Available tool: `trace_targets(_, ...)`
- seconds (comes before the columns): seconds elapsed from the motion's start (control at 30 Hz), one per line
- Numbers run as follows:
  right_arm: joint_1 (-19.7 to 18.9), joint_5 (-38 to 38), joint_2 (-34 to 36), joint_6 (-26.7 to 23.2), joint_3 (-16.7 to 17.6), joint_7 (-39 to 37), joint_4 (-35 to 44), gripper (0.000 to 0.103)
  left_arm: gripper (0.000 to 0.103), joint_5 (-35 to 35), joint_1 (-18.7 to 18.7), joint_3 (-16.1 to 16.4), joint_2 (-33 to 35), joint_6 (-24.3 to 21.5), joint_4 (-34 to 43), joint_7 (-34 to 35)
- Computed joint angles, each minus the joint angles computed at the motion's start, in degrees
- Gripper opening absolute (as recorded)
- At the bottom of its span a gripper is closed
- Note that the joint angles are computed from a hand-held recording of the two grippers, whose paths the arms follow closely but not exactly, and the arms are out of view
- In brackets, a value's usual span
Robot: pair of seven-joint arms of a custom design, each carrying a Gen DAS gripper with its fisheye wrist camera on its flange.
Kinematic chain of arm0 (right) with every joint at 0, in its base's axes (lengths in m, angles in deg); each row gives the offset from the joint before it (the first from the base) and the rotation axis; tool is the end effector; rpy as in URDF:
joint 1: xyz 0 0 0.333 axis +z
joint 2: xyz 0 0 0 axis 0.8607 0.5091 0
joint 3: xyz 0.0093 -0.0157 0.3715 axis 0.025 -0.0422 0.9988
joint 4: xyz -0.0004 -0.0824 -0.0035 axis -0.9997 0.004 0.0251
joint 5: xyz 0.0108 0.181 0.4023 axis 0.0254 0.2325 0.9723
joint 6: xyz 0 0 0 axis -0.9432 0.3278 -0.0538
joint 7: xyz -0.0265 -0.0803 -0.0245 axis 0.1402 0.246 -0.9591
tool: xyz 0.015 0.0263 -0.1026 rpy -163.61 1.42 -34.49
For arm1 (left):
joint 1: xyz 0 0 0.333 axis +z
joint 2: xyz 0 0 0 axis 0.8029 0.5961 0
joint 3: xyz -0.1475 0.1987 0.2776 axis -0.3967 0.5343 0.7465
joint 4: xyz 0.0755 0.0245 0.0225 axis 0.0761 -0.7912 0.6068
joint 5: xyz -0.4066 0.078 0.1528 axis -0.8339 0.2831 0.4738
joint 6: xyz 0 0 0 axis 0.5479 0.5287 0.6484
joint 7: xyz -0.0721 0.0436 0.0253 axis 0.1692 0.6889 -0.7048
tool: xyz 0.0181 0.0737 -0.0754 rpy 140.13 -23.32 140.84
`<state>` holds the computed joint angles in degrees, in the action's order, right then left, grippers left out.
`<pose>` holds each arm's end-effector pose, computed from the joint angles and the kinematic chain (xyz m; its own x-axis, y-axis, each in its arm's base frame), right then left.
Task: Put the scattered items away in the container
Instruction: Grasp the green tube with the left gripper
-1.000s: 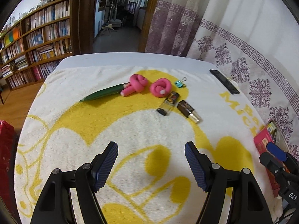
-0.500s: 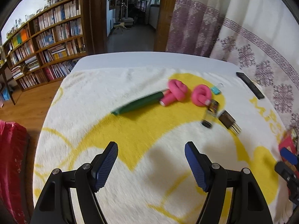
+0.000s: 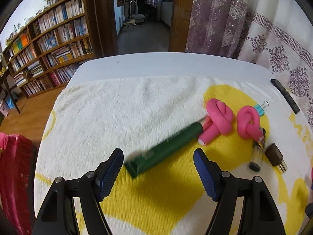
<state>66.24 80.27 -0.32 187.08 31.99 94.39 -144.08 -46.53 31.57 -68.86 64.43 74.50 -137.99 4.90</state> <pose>0.5936 0.0470 0.4095 0.4723 -0.8699 -0.1420 -0.7047 -0.2759 -0.6537 0.6597 -0.3162 0.3745 0.2951 -0.9541 0.0505 -0.7873 -0.2728 -0.5530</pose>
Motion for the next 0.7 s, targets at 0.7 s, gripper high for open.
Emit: trace_targets(0.7,-0.96,1.18,1.39,-1.01,0.49,-0.28,0.78,0.075,0.076,-7.01,-2.28,0.04,3.42,3.32,4.29,12.64)
